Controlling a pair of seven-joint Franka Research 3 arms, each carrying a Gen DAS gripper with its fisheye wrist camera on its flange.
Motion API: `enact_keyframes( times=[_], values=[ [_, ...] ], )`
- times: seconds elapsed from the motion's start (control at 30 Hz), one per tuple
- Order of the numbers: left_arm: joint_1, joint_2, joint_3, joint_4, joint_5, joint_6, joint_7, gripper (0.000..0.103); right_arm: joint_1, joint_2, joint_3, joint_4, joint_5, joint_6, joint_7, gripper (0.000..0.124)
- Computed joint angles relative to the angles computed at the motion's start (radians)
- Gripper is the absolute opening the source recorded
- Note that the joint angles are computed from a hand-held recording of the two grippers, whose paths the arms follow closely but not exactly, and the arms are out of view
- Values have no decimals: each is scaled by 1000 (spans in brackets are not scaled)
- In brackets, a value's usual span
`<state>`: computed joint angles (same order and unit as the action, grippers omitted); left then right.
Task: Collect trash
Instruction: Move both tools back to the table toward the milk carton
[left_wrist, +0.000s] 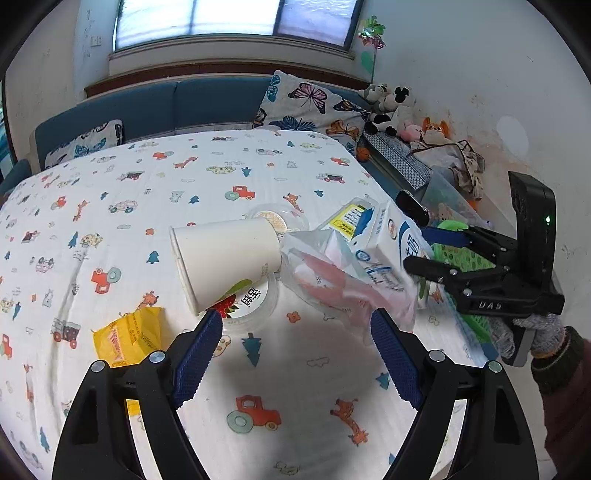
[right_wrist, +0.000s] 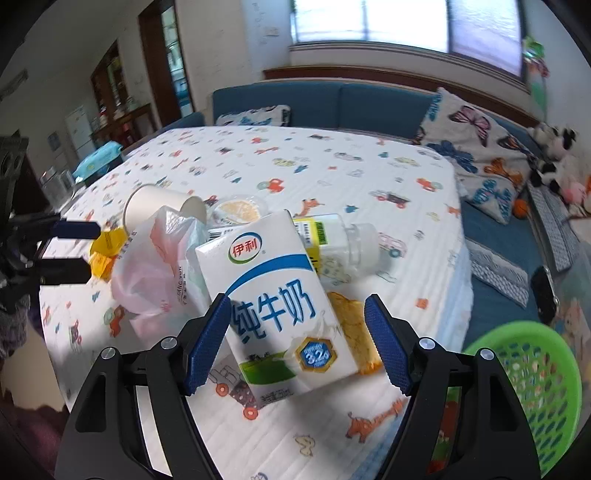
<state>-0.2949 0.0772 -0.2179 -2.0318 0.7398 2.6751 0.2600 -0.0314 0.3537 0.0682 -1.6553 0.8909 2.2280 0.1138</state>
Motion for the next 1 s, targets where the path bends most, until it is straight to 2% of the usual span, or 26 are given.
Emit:
enact_keyframes(
  times=[0.17,0.73,1.0],
  values=[
    [1,20,4,18,-15,3,9,80,-12,5,5,11,7,-51,-31,75],
    [-12,66,20,54,-80,36,25,80,20,-12,4,-37,-3,14,-105,78],
    [-13,87,21,66,-107,46,33,80,27,23,9,-5,-30,19,-54,75]
  ],
)
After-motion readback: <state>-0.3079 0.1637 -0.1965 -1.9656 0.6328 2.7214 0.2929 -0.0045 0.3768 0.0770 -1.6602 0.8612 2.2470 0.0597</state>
